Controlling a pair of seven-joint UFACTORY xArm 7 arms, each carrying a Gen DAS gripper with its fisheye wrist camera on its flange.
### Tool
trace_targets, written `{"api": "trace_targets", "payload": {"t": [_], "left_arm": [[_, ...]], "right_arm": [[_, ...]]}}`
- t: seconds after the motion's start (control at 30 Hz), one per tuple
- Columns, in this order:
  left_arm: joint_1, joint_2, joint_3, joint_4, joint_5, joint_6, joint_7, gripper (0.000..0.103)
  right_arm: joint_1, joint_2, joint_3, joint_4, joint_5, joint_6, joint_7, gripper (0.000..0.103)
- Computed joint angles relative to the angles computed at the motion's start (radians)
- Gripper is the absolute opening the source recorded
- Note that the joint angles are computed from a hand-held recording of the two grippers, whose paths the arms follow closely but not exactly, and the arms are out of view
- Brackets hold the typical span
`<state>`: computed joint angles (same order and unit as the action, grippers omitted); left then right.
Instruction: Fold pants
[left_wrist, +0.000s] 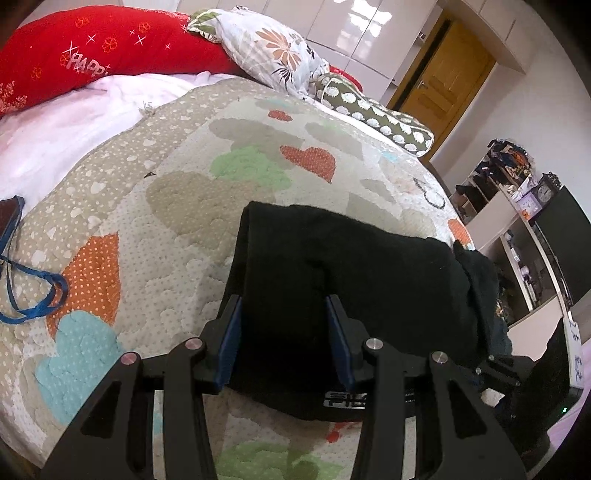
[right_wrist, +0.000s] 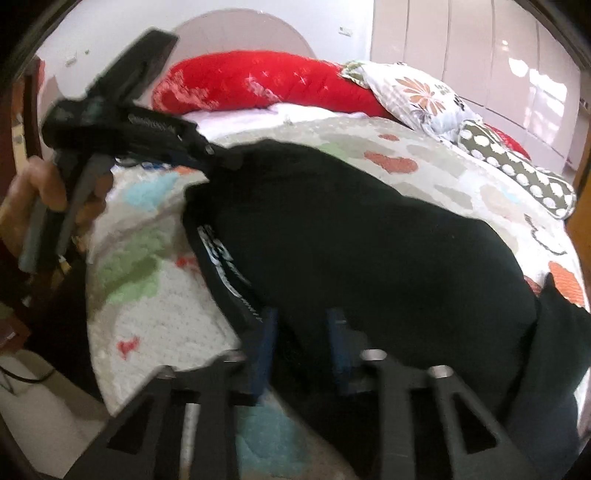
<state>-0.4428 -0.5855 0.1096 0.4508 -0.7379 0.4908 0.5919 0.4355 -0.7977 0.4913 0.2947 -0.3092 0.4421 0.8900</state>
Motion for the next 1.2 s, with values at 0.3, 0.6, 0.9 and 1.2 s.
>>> {"api": "trace_targets", "payload": {"t": [0.3,0.6,0.9,1.2], "left_arm": [[0.032,-0.084,0.000,-0.039,0.040,0.041,-0.001,0.042],[0.064,-0.085,-0.042,-0.072,0.142,-0.007,-0.093,0.043],[-0.050,-0.142,-0.026,-0.039,0.202,-0.119,-0.160,0.067],[-0.073,0.115,-0.097,0.029,0.241,-0.184,-0.215,0.067]], "right_arm": [[0.110,-0.079,-0.079,-0.014,0.124,0.017,-0.046,0.003],[0.107,-0.054,-0.068,-0.051,0.137,-0.049,0.008,0.021],[-0.092,-0.330,-0.187,-0.063,0.096,0.086,-0.099,0.058],[-0.202,0.085,-0.427,0.013,0.218,-0.102,-0.353,0.006]]}}
